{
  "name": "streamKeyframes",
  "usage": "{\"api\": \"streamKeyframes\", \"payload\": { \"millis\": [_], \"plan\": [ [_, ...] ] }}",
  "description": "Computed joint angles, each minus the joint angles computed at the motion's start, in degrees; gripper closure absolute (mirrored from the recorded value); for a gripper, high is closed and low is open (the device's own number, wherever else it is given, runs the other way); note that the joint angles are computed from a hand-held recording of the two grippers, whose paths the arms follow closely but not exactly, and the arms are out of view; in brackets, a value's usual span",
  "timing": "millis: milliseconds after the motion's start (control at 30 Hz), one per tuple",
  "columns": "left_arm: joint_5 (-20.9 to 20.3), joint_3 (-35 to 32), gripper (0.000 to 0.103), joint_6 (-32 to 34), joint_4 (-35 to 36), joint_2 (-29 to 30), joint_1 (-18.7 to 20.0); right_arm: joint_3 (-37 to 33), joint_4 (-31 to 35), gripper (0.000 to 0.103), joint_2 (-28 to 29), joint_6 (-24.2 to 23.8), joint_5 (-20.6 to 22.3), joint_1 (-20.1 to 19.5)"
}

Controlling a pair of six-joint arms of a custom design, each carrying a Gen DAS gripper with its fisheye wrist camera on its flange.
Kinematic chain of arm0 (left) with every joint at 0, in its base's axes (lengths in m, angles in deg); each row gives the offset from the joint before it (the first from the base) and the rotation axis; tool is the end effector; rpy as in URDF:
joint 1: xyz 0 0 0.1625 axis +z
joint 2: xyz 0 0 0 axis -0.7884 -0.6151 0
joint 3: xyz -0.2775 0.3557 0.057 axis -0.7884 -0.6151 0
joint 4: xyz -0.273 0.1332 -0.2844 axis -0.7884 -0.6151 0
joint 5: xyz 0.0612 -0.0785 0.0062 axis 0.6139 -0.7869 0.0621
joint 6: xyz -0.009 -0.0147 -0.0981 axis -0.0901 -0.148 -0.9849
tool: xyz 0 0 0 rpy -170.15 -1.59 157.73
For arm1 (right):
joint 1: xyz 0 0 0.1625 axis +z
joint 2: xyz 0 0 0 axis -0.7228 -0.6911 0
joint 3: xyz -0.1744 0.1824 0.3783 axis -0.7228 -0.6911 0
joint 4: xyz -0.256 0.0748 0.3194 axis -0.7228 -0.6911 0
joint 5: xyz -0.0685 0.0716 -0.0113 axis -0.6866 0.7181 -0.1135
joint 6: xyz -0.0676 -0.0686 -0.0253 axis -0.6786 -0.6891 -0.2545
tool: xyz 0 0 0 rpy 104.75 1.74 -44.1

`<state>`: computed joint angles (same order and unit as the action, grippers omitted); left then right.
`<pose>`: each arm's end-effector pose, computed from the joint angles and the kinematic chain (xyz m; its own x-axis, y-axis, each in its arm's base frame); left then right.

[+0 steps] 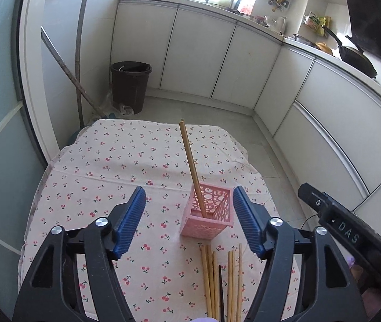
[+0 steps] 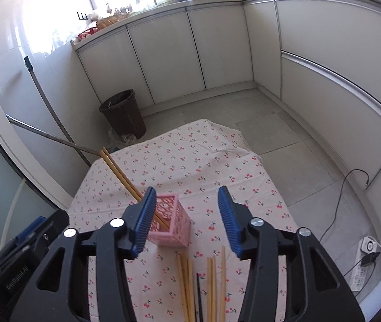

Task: Organize utensils
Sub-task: 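Move both open grippers back over the row of chopsticks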

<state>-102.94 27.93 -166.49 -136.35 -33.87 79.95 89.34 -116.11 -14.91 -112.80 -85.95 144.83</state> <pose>-0.5075 -0.5240 0.1125 -0.7402 -0.5152 -0.4321 0.1560 0.4934 -0.8557 0.2107 -0.6298 0.4337 -0.7802 -0.4541 0.4303 -0.6173 0.6700 -0.4122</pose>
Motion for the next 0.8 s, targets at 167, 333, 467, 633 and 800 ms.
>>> {"api": "streamKeyframes", "payload": {
  "millis": [167,333,467,633,800],
  "plan": [
    [-1.2,-1.4,0.026,-2.1,4.3,1.5,-0.3,2.7,-1.2,0.042,-1.8,-1.4,-1.3,-1.1],
    [-3.0,-1.9,0.021,-4.1,6.7,2.8,-0.8,5.7,-3.4,0.034,-4.0,-3.1,-2.3,-2.4],
    [-4.6,-1.8,0.017,-3.7,6.7,3.7,-1.2,7.7,-4.8,0.028,-5.4,-4.0,-3.6,-3.6],
    [-5.8,-1.9,0.012,-3.7,7.4,4.8,-1.9,9.5,-6.5,0.021,-6.8,-4.5,-4.5,-5.5],
    [-6.9,-1.5,0.007,-3.8,6.7,5.4,-2.6,11.0,-8.1,0.015,-8.1,-4.8,-3.5,-7.3]
  ]
}}
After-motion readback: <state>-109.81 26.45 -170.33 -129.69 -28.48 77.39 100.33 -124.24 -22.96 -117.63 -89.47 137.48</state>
